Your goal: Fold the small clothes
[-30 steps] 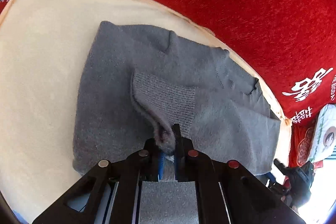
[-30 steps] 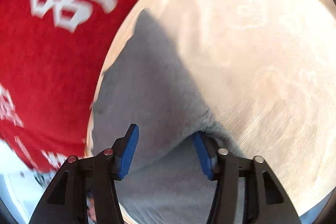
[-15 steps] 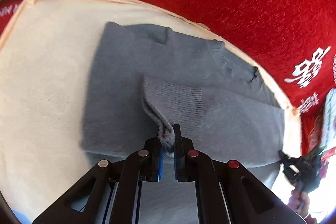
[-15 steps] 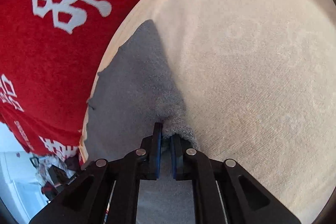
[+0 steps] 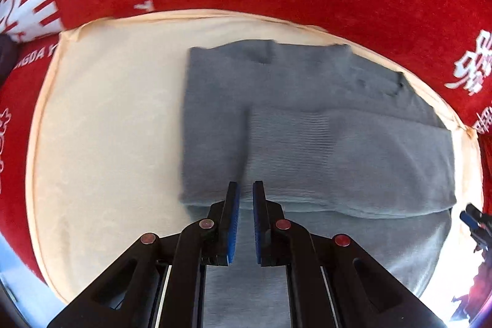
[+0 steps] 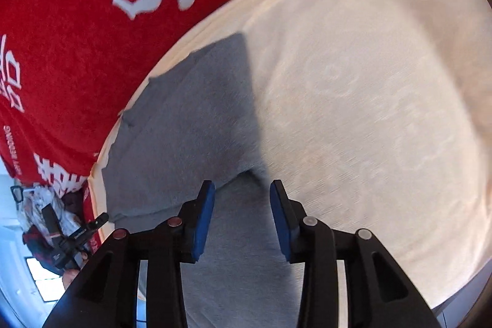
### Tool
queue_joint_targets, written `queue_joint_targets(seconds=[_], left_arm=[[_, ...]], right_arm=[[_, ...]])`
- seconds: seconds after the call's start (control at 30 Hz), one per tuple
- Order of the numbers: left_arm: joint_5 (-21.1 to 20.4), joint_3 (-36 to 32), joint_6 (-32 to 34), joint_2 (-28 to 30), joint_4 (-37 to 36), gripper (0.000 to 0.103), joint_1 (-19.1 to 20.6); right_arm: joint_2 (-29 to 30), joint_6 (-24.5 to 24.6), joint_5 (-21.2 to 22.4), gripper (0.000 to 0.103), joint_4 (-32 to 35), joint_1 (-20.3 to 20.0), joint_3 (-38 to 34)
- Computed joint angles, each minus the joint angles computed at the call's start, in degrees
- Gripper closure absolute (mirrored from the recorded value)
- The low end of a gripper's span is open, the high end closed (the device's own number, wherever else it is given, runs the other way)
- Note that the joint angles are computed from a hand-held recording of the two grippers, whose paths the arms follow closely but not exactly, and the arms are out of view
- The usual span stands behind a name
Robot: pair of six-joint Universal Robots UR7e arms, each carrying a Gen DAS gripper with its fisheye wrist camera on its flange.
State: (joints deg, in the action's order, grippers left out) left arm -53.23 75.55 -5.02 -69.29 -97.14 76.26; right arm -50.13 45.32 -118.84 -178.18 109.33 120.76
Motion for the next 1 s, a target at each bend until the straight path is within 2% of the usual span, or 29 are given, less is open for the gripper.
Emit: queue_joint_targets(seconds=[0.17, 0.27, 0.37, 0.4, 0.43, 0.5, 0.63, 0.7, 0.83, 1.0], left_arm=[[-1.6, 1.0, -0.2, 0.9, -2.3, 0.094, -1.5], [-1.4, 1.7, -1.1, 1.7, -3.0, 0.094, -2.0], [-1.1, 2.7, -2.5, 2.4, -3.2, 0.094, -2.1], [-0.8, 3.0, -2.8, 2.6, -3.3, 0.094, -2.2], [-0.1, 3.5, -3.0, 2.6, -3.5, 0.094, -2.3], [1.0, 4.2, -3.0, 2.5, -4.0, 0.094, -2.7], [0.2, 4.6, -3.0, 2.3, -3.9, 0.094, -3.2], [0.6, 5.1, -2.6, 2.1, -3.5, 0.094, -3.3], [1.2, 5.2, -2.2, 1.8, -3.5, 0.094, -3.6], [1.7, 4.2, -2.2, 1.1, -1.4, 0.094, -3.8]], right_arm=[[0.1, -2.2, 0.6, 0.06, -3.9, -3.3, -0.7], [1.7, -4.1, 3.0, 0.06, -4.6, -5.6, -2.9], [3.6, -5.7, 7.7, 0.06, -4.8, -8.0, -4.9], [4.2, -5.9, 9.3, 0.06, -3.1, -8.8, -5.9], [4.5, -6.5, 9.1, 0.061, -2.4, -8.8, -6.4], [4.2, -8.0, 6.7, 0.096, 2.8, -7.8, -8.5], [3.6, -12.5, -0.1, 0.096, 10.4, -5.2, -11.2], [3.9, -11.4, -1.8, 0.096, 12.9, -5.7, -11.4], [3.6, -8.0, -1.0, 0.094, 9.0, -5.7, -9.9], [-0.2, -7.5, -1.6, 0.094, 8.6, -2.2, -5.9]])
